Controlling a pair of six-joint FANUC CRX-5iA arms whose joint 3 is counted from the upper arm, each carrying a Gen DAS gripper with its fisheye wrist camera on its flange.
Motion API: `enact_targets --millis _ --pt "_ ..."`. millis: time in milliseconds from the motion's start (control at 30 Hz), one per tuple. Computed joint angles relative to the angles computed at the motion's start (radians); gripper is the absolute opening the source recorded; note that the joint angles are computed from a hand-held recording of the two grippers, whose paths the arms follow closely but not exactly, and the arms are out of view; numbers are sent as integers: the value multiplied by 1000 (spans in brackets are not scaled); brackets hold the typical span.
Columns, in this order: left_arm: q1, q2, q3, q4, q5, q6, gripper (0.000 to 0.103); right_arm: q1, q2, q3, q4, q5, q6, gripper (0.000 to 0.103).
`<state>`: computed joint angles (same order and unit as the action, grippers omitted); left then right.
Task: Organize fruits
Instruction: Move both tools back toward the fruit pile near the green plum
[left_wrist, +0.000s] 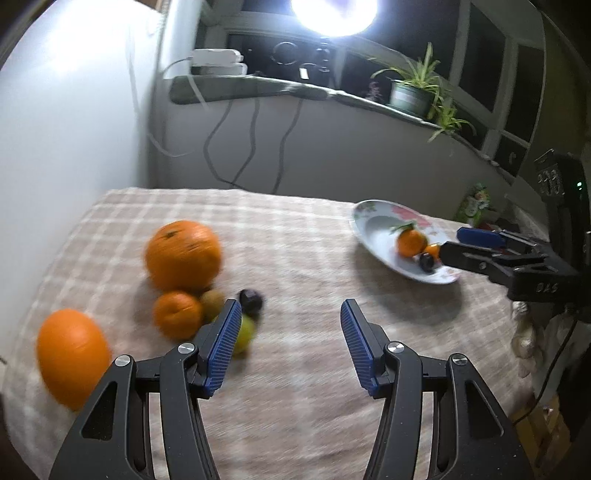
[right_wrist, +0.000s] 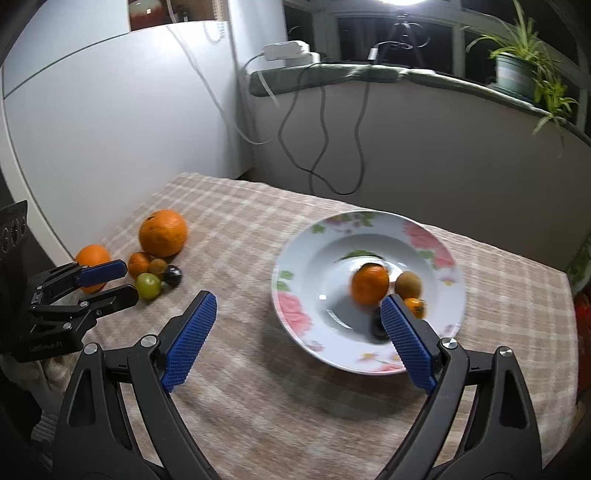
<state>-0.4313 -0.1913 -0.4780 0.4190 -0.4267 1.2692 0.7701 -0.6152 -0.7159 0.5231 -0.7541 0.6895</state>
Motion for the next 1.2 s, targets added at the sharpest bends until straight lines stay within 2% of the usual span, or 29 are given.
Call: enact_targets --millis 233,467,600,800,1067,1100,1200 --pt "51 -33 -53 22 -8 5 55 32 41 24 -23 35 43 93" --pt "58 -18 -67 73 -18 -41 41 41 119 79 -105 87 143 93" --pt "60 -1 -62 94 -28 -52 39 27 172 129 -203 108 237 93" --pt "62 15 -45 68 -32 -34 39 -32 262 238 -444 120 430 92" --pt "53 42 -11 3 -39 5 39 -103 377 369 -679 65 614 67" --pt "49 47 4 -39 -40 39 39 -115 393 388 -715 54 641 65" --pt "44 61 24 -70 -46 58 39 -134 425 421 -762 36 673 59"
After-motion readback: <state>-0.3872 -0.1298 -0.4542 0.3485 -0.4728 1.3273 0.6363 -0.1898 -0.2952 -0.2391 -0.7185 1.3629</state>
